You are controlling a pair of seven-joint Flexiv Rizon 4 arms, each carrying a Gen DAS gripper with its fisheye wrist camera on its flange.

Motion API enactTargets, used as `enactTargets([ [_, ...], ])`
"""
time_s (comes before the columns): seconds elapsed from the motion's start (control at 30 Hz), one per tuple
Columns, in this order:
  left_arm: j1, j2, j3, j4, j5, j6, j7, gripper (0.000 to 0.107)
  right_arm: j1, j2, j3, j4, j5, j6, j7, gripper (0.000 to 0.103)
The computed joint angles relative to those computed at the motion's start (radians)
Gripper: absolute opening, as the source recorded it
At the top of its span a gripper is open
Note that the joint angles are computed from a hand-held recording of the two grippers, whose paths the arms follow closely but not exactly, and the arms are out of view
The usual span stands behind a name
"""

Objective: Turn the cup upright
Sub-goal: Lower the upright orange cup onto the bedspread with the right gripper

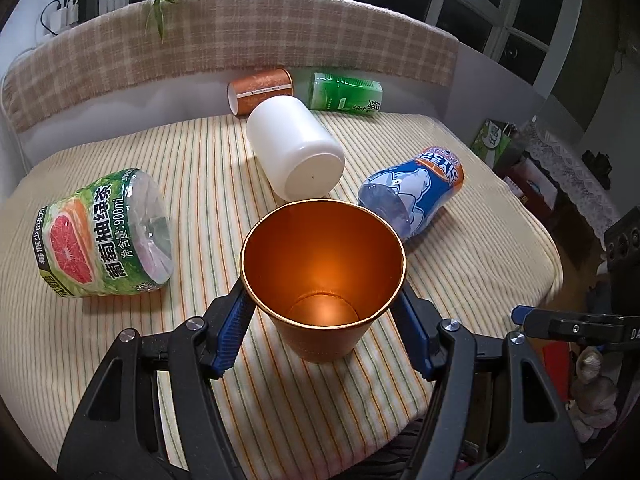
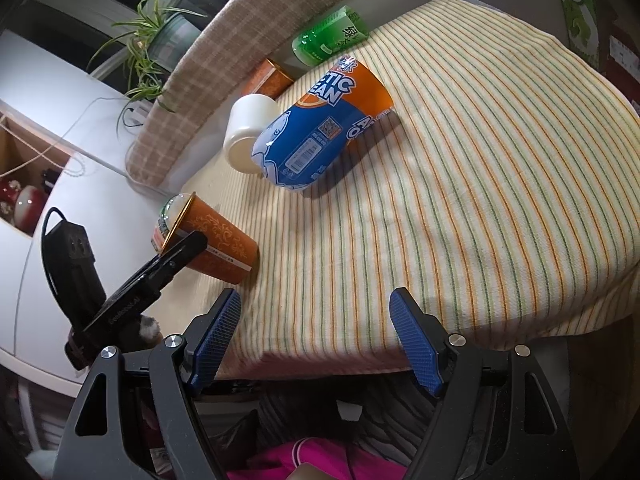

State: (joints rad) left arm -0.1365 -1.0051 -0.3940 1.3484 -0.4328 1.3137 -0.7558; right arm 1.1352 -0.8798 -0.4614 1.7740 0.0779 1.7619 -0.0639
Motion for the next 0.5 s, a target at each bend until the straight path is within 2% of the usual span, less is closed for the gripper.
enactTargets([
  [0.23,0.005,-0.002,-0.008,0.002,-0.002,0.000,0.005,0.068,0.033,0.004,-0.045,0.006,-0.022,-0.040,0.011,0.077],
  [0.5,0.019,-0.006,-0.025,0.003,-0.020,-0.010,0.010,0.068,0.110,0.012,-0.155,0.025,-0.128,-0.153,0.078,0.077],
])
